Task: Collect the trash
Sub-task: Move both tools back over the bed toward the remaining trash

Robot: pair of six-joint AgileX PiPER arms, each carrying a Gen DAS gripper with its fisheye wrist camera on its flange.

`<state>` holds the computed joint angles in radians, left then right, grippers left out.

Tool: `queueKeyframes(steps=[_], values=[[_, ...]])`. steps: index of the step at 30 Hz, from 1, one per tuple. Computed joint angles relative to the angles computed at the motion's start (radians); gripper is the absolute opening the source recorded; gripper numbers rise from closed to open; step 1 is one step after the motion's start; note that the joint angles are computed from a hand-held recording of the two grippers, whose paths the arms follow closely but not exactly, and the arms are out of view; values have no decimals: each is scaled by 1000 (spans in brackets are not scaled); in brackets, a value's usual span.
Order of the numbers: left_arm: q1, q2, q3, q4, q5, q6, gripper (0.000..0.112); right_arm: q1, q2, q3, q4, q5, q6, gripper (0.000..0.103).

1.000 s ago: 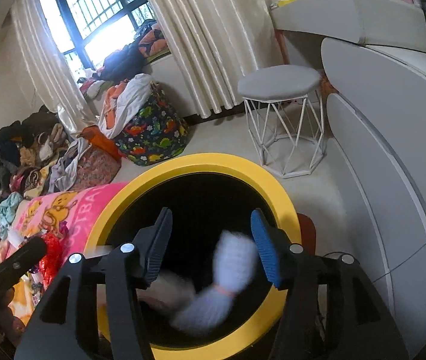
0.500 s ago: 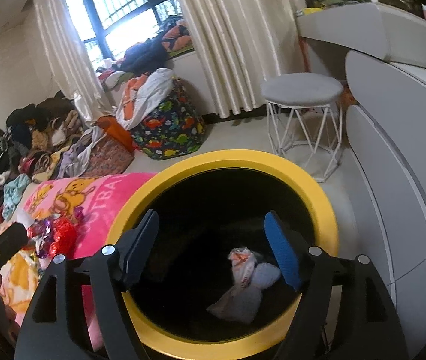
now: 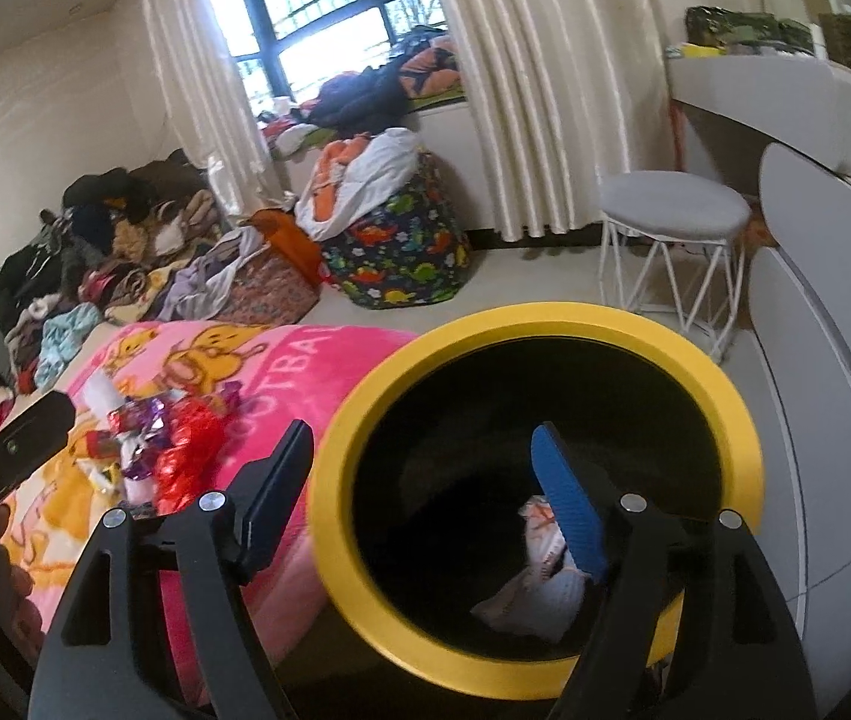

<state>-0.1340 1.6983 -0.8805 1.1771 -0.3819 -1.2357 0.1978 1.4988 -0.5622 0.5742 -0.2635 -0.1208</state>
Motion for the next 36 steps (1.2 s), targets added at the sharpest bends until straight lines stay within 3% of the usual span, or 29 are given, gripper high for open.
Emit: queueKeyframes(steps=[5,18,36], values=[[50,-17,16,-7,-24,9,92,79,13,-37,142,3,-138,75],[189,-17,-1,57,-66,-57,92,221,87,-134,317,10,-340,76],[332,45,-69,143,-95,-119,92,317,280,-385,579,110,-669,76]])
